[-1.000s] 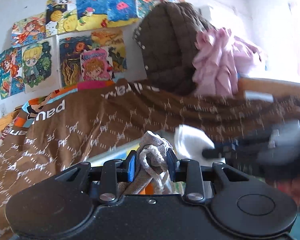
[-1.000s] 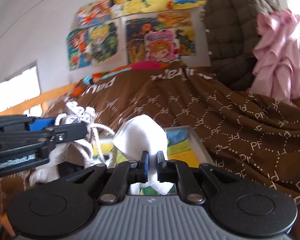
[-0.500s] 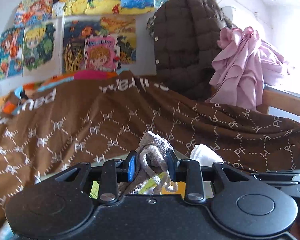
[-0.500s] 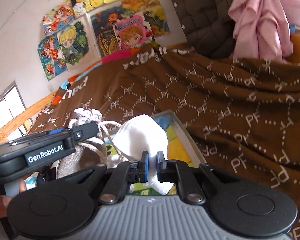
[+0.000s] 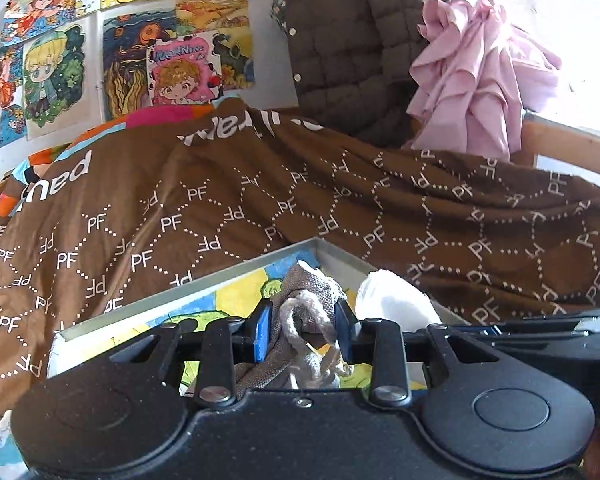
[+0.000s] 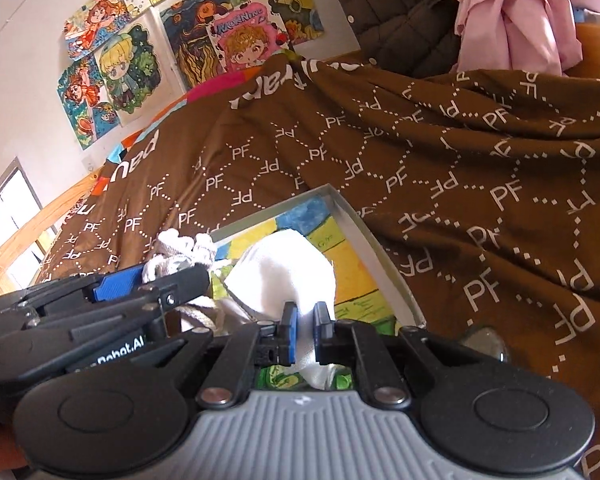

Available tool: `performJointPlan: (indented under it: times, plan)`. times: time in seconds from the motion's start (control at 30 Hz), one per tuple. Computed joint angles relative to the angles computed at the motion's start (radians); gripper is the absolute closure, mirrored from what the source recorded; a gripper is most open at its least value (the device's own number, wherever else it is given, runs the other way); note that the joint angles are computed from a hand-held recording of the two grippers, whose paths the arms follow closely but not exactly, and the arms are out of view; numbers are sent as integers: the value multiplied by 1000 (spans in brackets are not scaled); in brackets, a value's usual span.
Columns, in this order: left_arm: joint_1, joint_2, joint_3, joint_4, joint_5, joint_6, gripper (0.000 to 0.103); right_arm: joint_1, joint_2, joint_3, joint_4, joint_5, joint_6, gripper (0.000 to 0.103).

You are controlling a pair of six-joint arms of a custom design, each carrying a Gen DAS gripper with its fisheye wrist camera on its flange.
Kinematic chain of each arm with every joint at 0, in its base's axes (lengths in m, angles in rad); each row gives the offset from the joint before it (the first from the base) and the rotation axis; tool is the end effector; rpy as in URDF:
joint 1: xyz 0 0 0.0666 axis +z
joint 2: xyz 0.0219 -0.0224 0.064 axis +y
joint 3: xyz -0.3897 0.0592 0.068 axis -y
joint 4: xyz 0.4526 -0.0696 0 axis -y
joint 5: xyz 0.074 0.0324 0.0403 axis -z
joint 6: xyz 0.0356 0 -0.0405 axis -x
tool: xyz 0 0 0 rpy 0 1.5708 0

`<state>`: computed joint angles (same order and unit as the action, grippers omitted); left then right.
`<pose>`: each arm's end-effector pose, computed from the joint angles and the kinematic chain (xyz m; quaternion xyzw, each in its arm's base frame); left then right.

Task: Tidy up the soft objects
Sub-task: 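Lift the beige cloth and white drawstring bag toward the tray with both tools, then open both tools to drop the beige cloth and white bag into the tray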

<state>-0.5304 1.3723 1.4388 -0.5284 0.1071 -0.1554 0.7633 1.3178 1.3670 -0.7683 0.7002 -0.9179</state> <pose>0.4819 -0.2875 0.5072 0.3120 0.7901 -0.1427 0.5080 0.3906 0.3414 0.4803 0.2073 0.8419 0.0808 0.4915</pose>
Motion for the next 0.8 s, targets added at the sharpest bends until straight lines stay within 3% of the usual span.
performJointPlan:
  times: [0.43,0.53,0.67,0.8]
  plan:
    - [0,19,-7,-25,22,-33,66,-4,5,11,-34,20,6,88]
    - [-1,19,-6,-41,26,-50,64,-3,6,18,-53,34,18,73]
    - [-1,16,-8,-53,30,-60,61,1,7,29,-92,53,23,61]
    - [-1,19,0,-84,27,-67,48,7,4,40,-127,79,32,51]
